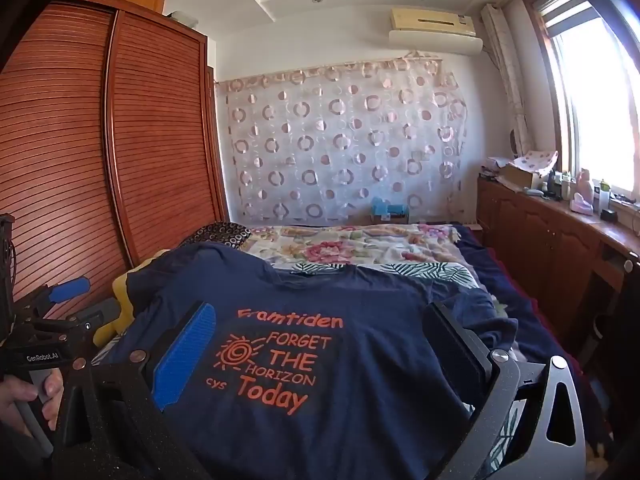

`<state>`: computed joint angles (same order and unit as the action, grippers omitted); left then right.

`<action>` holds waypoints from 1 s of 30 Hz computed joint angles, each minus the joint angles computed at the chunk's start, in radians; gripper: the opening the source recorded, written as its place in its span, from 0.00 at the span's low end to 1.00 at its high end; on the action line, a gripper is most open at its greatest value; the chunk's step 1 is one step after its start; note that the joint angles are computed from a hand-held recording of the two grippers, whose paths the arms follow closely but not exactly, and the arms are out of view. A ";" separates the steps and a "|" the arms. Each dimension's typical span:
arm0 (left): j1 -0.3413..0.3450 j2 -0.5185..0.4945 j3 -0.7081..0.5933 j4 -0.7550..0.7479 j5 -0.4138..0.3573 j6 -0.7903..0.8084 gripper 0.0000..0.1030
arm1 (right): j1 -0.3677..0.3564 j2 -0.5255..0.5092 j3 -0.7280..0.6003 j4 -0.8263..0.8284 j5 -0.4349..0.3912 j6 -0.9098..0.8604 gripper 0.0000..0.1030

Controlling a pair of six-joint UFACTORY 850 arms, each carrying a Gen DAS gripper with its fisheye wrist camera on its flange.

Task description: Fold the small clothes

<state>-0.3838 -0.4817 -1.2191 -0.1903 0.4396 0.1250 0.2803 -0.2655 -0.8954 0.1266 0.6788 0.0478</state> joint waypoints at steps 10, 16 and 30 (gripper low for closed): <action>0.000 0.020 0.015 0.020 0.005 -0.025 1.00 | 0.000 -0.009 -0.004 -0.002 -0.002 0.009 1.00; 0.000 0.018 0.001 0.014 -0.002 -0.021 1.00 | 0.001 -0.005 -0.005 -0.004 -0.009 0.010 1.00; 0.002 0.026 0.005 0.005 -0.001 -0.014 1.00 | -0.002 -0.011 -0.011 -0.012 -0.013 0.015 1.00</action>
<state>-0.3820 -0.4552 -1.2141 -0.1852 0.4381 0.1114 0.2779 -0.2762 -0.9065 0.1146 0.6656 0.0627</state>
